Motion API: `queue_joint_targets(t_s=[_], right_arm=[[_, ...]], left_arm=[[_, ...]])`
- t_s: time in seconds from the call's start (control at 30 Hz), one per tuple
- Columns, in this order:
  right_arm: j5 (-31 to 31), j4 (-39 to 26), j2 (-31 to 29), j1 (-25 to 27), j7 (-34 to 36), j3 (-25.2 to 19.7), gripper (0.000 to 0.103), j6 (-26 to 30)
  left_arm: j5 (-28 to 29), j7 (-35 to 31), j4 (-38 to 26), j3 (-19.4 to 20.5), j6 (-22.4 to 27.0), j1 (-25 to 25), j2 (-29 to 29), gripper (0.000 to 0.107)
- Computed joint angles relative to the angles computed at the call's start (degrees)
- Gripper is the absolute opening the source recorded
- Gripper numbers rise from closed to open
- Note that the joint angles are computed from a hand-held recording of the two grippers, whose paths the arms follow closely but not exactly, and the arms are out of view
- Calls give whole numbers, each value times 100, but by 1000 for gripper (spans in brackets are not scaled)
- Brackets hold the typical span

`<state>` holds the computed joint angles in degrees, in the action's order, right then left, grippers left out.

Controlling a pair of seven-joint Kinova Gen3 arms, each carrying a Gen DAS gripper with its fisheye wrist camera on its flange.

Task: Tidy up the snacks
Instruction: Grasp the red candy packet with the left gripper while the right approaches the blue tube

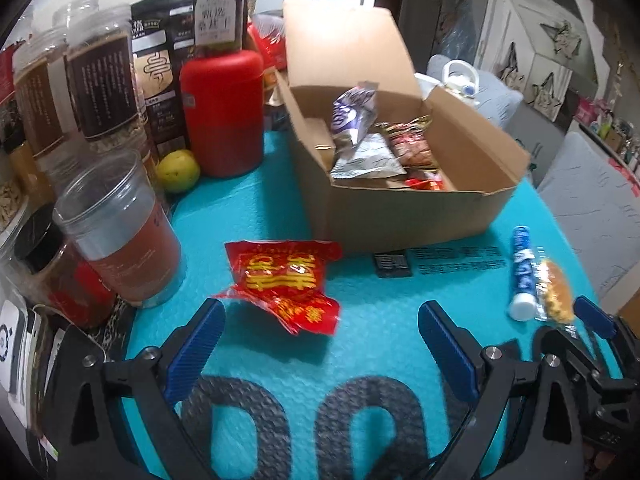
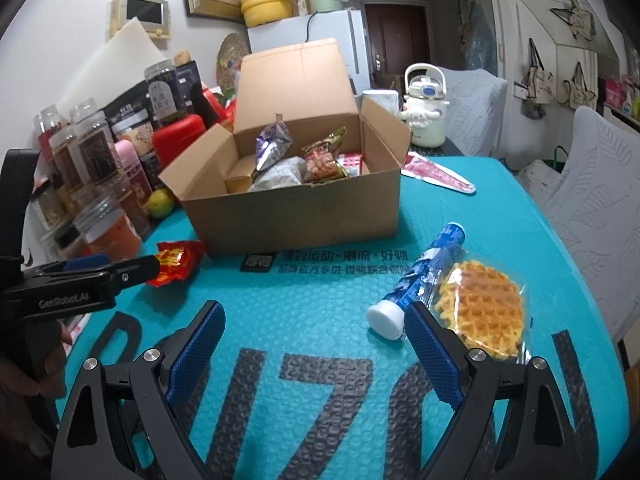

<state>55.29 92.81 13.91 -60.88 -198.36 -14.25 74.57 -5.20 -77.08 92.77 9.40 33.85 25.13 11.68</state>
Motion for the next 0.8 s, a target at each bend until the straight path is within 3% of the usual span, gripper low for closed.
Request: queue_joint_targets(t_s=[0.17,0.6,0.77,0.8], right_arm=[[-151,59,-30,236,108,61,92,-329],[-444,-129,110,499,671,221,92,-536],[-614,-114,143,552,734,282,92,-611],[-643,-105,145,564,739,290,92,-630]], left_arm=[[-421,271,-449,-176,274,187,418,99],[-326,-140,-1634,-300,1409,161,1493,99],[-239,-292,-1445,-294,1058,119,1460,99],[-202,-319,-1317,-286,888,99,1402,94]])
